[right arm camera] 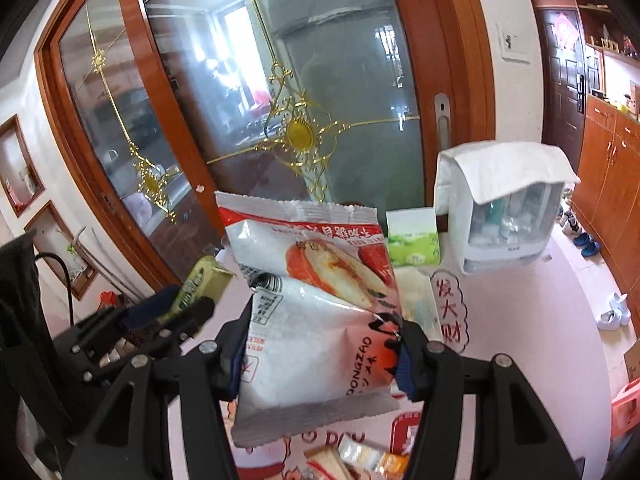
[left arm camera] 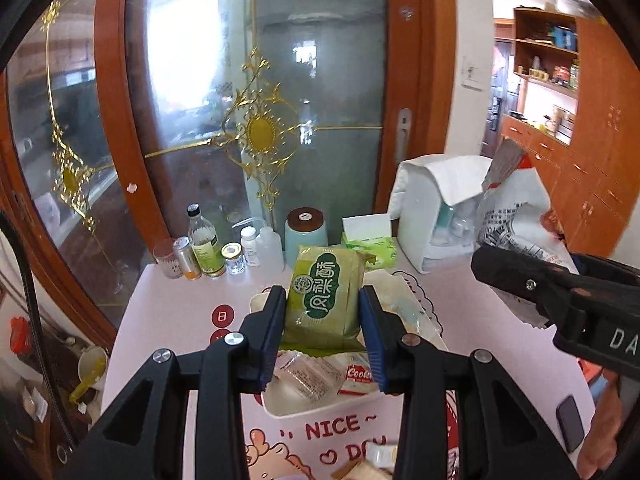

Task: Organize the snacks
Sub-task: 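Carry the green cake and the white-red bread bag over the white tray, then open both tools to drop the green cake and bread bag into the tray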

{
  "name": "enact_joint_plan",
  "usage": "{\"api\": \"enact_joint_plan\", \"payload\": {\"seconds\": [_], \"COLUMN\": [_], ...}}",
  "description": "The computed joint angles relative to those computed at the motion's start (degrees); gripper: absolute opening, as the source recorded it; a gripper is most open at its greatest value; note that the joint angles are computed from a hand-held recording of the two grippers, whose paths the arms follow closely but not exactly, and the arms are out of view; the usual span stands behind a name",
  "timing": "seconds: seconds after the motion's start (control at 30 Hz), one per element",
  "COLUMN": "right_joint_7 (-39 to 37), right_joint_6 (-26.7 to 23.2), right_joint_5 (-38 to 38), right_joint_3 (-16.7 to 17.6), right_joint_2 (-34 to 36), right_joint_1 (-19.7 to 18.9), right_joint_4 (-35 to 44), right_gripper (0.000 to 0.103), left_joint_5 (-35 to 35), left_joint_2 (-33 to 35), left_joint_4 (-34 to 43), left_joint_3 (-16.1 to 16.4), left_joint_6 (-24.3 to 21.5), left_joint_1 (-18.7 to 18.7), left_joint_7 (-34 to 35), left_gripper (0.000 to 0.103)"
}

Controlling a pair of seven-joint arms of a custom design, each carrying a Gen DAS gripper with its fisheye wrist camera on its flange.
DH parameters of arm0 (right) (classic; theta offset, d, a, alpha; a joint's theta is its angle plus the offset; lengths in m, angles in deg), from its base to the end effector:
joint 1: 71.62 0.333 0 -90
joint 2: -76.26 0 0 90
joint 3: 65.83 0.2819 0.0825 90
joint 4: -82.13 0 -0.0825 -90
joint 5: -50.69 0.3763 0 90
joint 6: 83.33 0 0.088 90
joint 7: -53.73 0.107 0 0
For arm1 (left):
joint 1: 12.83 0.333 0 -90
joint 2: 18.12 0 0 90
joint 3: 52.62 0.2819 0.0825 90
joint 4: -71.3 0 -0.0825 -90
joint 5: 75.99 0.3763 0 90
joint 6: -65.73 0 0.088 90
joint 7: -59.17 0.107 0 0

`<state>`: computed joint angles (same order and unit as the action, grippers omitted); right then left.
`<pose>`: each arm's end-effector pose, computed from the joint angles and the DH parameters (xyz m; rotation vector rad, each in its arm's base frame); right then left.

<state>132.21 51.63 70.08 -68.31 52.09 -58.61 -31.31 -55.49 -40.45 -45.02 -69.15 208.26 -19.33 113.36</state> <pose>0.4653 0.0863 0.7001 -1.8238 1.4290 -0.3992 0.4441 -0.2190 0.6667 -1.6821 1.6740 -0.8475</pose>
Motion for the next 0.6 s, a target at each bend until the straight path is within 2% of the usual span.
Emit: {"api": "enact_joint_plan", "payload": {"seconds": [0.17,0.37,0.6], "right_joint_7": [1.28,1.75,2.27], "right_joint_6": [2.19,0.12,-2.02], "right_joint_5": [-2.46,-2.41,-2.19], "right_joint_3": [1.14,1.19,1.99], "right_joint_2": [6.16,13.37,21.35], "right_joint_1": [-0.79,-1.62,-2.9], "right_joint_4": [3.72,6.53,10.23], "right_gripper": [0.057,0.058,0.059], "left_joint_5": [1.79,3.35,0.91], "left_joint_2": [6.69,12.7,19.08], "left_joint_4": [4.37,5.98,7.76], "left_joint_3": [-0.62,1.05,3.71], "left_joint_6": [-3.26,-5.73,-7.46], "left_joint_1": [0.86,-0.44,-1.81], "left_joint_7": [-3.94,-7.24,-8.02], "left_gripper": [0.036,0.036,0.036]}}
